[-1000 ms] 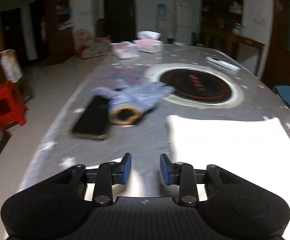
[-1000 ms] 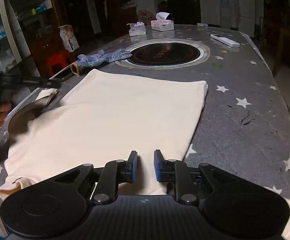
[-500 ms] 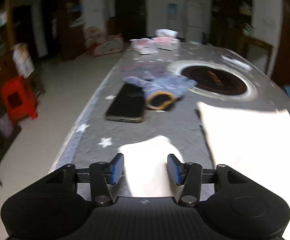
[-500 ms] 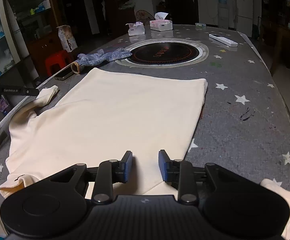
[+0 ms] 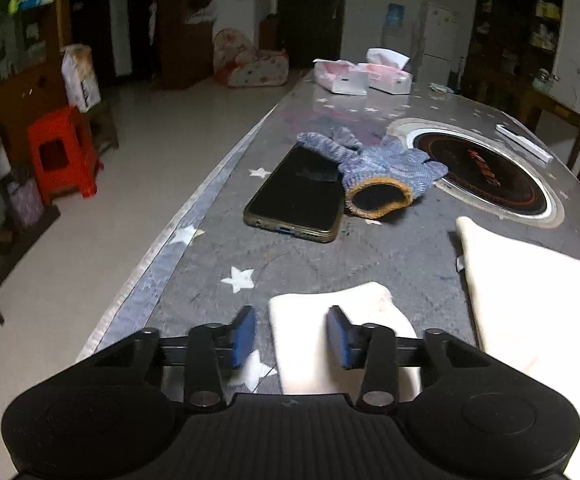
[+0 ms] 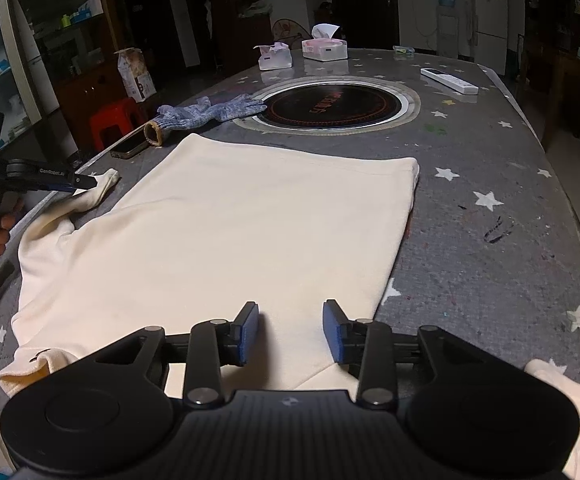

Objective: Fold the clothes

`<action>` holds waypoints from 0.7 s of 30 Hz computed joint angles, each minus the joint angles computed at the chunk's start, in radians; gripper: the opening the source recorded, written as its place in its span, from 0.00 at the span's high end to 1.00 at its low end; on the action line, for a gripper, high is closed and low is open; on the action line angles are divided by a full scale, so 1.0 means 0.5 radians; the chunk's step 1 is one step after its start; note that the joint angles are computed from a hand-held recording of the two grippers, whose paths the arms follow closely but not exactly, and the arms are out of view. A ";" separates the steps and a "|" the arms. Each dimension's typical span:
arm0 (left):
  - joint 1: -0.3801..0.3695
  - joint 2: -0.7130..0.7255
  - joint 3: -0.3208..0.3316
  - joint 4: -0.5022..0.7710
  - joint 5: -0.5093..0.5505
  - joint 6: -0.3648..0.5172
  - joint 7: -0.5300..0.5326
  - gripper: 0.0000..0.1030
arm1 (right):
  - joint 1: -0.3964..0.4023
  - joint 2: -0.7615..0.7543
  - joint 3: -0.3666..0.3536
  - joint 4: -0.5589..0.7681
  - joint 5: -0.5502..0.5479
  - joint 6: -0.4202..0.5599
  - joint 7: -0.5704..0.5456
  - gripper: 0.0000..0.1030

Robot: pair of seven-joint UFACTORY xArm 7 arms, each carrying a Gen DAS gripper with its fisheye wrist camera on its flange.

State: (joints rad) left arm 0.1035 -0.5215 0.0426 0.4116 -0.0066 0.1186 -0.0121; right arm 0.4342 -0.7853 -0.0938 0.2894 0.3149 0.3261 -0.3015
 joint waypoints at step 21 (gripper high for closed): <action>0.782 -0.693 -0.290 -0.361 0.528 0.314 -0.396 0.94 | -0.040 -0.012 0.084 -0.027 -0.130 -0.041 0.093 0.63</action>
